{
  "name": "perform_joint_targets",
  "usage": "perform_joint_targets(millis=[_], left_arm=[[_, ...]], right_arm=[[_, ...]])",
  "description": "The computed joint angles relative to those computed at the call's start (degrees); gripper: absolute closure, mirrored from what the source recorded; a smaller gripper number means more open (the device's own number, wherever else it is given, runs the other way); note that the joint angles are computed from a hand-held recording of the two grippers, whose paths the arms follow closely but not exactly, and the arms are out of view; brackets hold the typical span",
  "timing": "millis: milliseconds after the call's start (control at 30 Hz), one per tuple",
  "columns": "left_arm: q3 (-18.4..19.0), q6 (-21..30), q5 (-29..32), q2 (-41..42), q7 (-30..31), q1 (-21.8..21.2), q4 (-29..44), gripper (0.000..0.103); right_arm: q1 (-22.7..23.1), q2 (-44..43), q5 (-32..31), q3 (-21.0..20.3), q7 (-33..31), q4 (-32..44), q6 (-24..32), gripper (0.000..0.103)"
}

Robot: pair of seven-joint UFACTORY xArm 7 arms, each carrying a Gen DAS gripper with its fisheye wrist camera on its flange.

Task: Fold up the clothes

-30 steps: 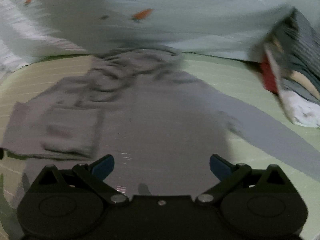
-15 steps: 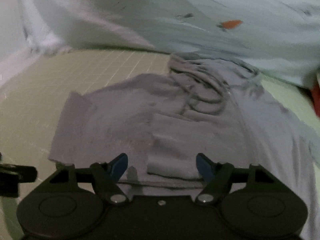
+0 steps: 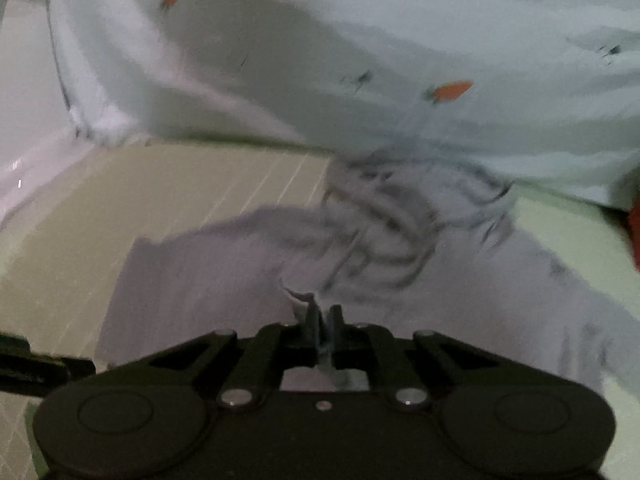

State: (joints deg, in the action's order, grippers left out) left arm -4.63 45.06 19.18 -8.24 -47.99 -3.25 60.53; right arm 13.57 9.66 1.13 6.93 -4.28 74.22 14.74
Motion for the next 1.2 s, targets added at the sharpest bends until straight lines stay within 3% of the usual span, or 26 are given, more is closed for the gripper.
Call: perform_joint_targets(millis=[200,267,333,433,500,533,567,700,833,967,1100,1133,1167,1200], left_arm=[[-1.8,1.9,6.4,5.4,-10.8,-1.8,7.2,0.014],[-1.7,2.3,8.9,7.4,-13.4,-2.9,9.6,0.014],[-1.3,3.1,10.7,9.8,-15.3,-4.3,12.3,0.014],[-0.4,4.3,11.5,13.5,-16.5,-6.2,16.3,0.014],[0.4,5.1,10.8,16.6,-15.7,-7.2,19.5,0.013],[0.8,5.7,10.0,18.4,-14.9,-7.6,21.4,0.014],[1.3,6.6,9.3,20.1,-14.0,-8.1,23.4,0.014],[2.9,11.0,6.9,26.3,-9.7,-9.8,31.6,0.013],[4.3,14.7,5.9,30.8,-5.3,-11.3,36.9,0.013],[5.3,16.5,4.0,33.7,-3.2,-11.6,40.0,0.011],[6.2,17.0,4.2,34.9,-2.2,-12.3,41.0,0.005],[6.4,16.9,4.0,35.0,-2.4,-12.3,41.0,0.004],[6.4,16.6,3.7,35.0,-2.7,-12.3,40.9,0.003],[6.5,16.3,3.5,34.9,-2.9,-12.2,40.6,0.002]], right_arm=[[-9.0,1.2,14.8,1.1,-11.4,7.3,-0.1,0.100],[-11.3,2.1,17.2,-0.2,-12.5,9.1,-1.6,0.100],[-12.0,3.7,13.8,-4.2,-8.4,10.9,-3.5,0.100],[-10.7,8.7,3.0,-14.0,5.6,15.9,-0.7,0.097],[-11.0,12.2,-0.9,-17.7,12.5,19.0,3.5,0.087],[-11.8,14.0,-1.8,-18.5,14.8,20.8,5.9,0.072],[-12.9,15.5,-1.9,-18.5,16.6,22.1,7.6,0.059],[-18.9,18.7,2.0,-12.9,18.3,25.1,12.9,0.046],[-21.5,21.6,4.0,-9.0,17.4,27.6,16.2,0.029],[-20.3,24.2,1.6,-10.0,19.8,30.0,18.5,0.024],[-21.1,24.7,2.5,-8.1,17.5,30.5,17.5,0.030],[-21.3,24.8,2.6,-7.6,16.3,30.7,17.7,0.042],[-21.5,24.8,2.8,-7.1,15.0,31.0,18.0,0.068],[-21.6,24.9,3.0,-6.8,13.6,31.3,18.3,0.082]])
